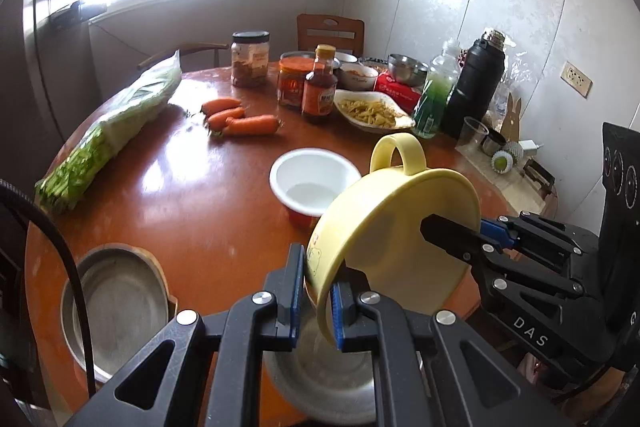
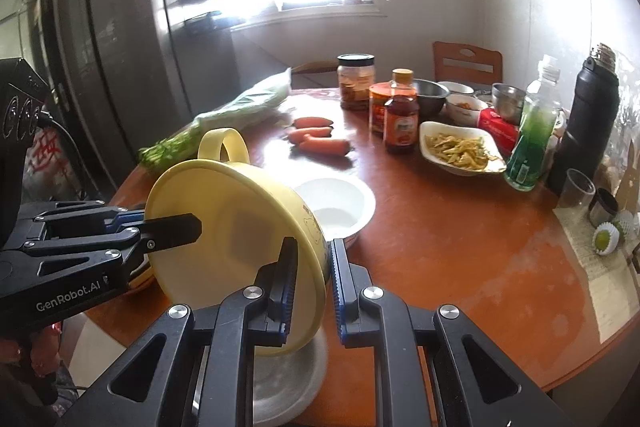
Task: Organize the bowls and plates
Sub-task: 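Lift the yellow bowl with both tools and carry it over the steel bowl, then lower the yellow bowl into the steel bowl and open both tools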
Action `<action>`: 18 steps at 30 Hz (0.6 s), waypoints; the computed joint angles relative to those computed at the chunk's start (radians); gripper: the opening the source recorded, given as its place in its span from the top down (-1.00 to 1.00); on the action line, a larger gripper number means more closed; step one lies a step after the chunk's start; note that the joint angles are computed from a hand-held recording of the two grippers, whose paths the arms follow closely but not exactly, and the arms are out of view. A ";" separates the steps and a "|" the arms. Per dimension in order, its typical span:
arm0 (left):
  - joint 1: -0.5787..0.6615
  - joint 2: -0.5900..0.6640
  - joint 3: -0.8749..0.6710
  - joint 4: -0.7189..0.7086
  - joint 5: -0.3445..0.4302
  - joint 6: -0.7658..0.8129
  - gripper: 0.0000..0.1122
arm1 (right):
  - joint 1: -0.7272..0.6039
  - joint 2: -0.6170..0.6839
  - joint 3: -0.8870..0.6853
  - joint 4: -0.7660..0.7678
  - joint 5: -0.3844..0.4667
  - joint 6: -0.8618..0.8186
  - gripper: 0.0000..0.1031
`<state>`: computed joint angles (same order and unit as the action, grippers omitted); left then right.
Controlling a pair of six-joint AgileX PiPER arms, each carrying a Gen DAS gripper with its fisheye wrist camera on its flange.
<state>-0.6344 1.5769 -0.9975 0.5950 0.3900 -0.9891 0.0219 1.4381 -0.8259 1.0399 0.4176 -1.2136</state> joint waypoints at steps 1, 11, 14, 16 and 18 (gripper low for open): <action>-0.008 -0.009 0.027 0.032 -0.008 -0.040 0.78 | 0.004 -0.006 0.018 0.011 -0.006 -0.013 0.68; -0.040 0.016 0.183 0.264 -0.100 -0.337 0.78 | 0.044 0.017 0.173 0.232 -0.087 -0.253 0.68; -0.041 0.034 0.197 0.319 -0.112 -0.401 0.78 | 0.044 0.036 0.184 0.286 -0.095 -0.319 0.68; -0.037 0.049 0.197 0.337 -0.119 -0.421 0.78 | 0.049 0.048 0.187 0.304 -0.104 -0.341 0.68; -0.030 0.063 0.201 0.349 -0.136 -0.434 0.78 | 0.056 0.061 0.190 0.331 -0.116 -0.370 0.68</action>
